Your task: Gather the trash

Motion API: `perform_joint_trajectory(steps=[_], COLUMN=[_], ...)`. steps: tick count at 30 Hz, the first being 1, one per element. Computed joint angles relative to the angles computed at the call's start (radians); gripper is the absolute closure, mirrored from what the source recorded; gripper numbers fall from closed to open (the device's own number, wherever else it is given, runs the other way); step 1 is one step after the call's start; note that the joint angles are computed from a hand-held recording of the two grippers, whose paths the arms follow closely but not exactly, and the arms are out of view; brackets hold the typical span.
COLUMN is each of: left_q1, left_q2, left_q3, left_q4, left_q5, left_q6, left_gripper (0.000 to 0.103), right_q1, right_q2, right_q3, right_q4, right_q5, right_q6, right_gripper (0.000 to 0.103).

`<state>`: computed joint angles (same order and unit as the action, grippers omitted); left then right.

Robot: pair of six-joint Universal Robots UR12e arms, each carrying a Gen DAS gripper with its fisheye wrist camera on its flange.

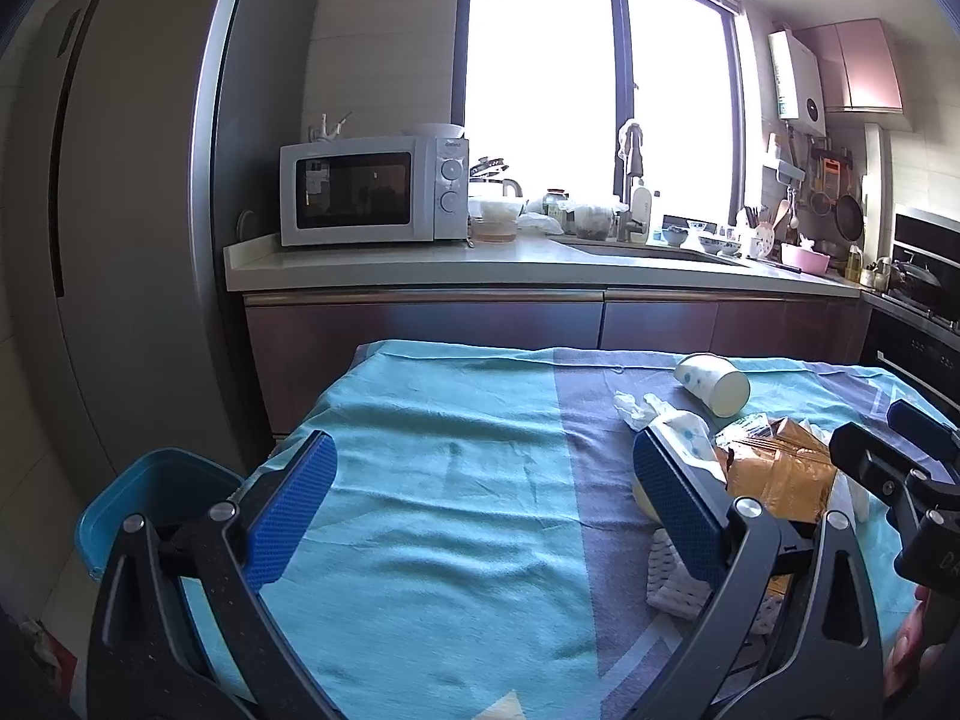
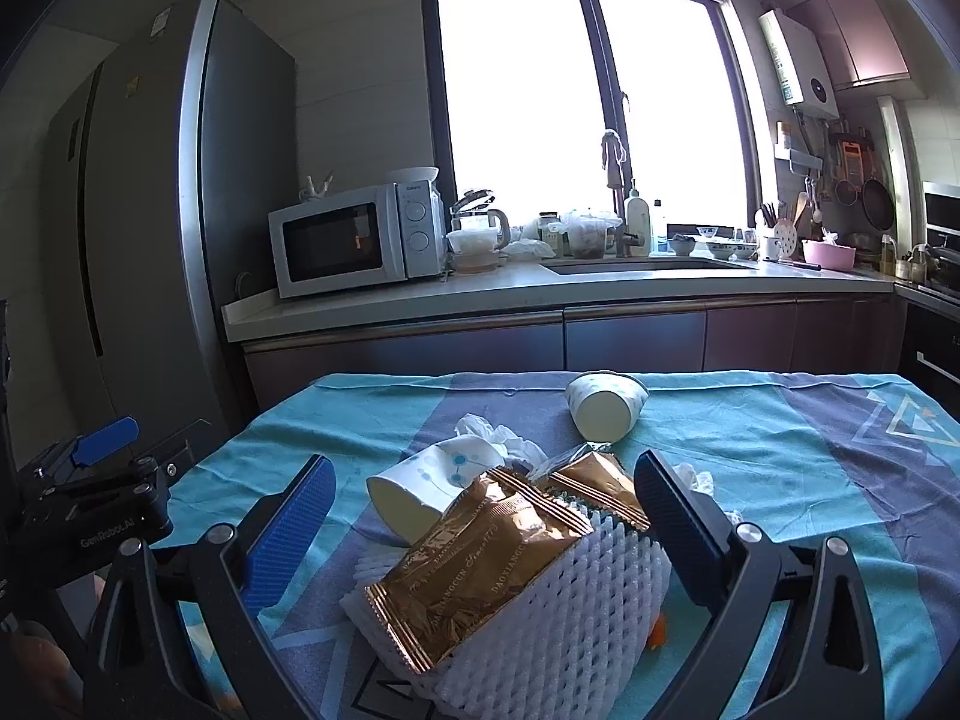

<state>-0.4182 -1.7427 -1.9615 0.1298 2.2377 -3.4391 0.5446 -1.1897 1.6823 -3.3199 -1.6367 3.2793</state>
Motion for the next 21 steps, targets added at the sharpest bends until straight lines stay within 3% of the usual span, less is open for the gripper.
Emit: perform_joint_trajectory(steps=[9,16,21], left_q1=[0.002,0.026,0.043], left_q2=[0.0,0.002,-0.013], left_q3=[0.002,0.004,0.019], left_q4=[-0.013,-0.071,-0.104], left_q5=[-0.034,-0.209,-0.382], left_q6=[0.008,0.025,0.07], left_gripper=[0.006,0.006,0.006], right_q1=[-0.008,-0.037,-0.065], right_q2=[-0.003,-0.017,-0.029], right_q3=[0.007,0.036,0.059], right_q4=[0.007,0.059,0.1], right_q5=[0.01,0.03,0.103], right_q6=[0.007,0.055,0.11], right_gripper=[0.007,0.007,0.007])
